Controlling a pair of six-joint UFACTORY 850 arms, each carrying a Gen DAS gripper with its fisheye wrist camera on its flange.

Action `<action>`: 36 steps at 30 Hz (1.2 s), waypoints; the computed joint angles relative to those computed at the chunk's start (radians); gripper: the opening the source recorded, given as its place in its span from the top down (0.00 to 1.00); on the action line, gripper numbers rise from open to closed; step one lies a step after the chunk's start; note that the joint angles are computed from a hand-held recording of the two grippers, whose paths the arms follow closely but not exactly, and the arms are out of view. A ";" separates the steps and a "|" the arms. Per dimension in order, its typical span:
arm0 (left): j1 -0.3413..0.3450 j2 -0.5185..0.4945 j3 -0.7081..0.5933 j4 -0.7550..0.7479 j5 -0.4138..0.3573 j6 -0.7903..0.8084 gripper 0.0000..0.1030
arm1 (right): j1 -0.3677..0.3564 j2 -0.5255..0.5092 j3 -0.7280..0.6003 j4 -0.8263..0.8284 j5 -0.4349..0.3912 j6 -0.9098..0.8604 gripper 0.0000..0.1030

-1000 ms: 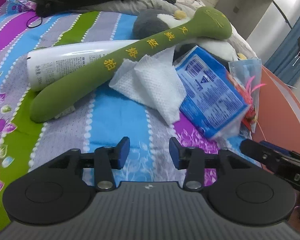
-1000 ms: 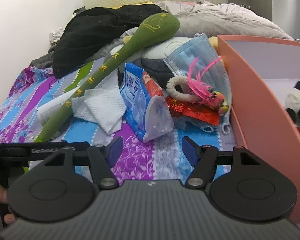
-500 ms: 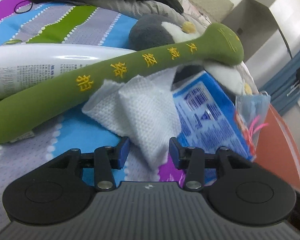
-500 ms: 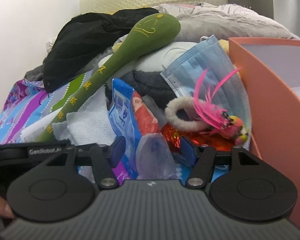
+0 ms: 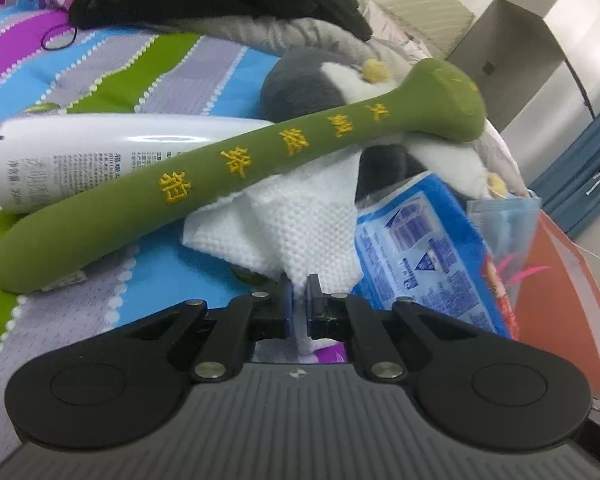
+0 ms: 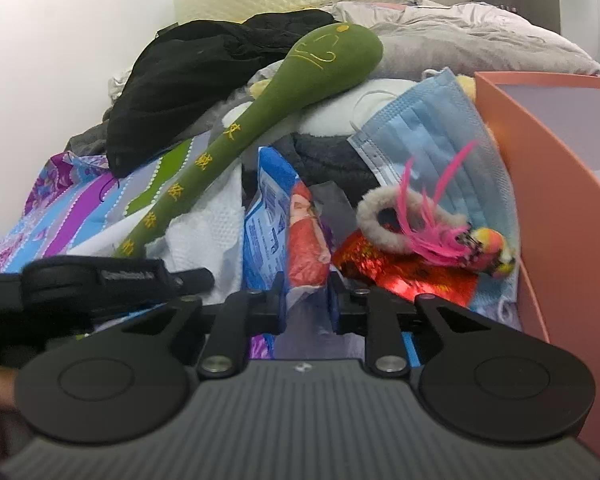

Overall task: Organize soft objects
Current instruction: 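Close the left tool on the white tissue while the right tool grasps the blue snack packet, then carry the tissue in the left tool and blue packet in the right tool over the box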

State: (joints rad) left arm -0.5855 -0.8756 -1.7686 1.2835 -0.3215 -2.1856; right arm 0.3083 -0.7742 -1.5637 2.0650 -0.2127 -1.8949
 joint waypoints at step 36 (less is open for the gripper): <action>-0.231 0.327 0.315 -0.126 -0.137 0.114 0.93 | -0.016 0.474 0.553 0.596 -0.022 -0.603 0.78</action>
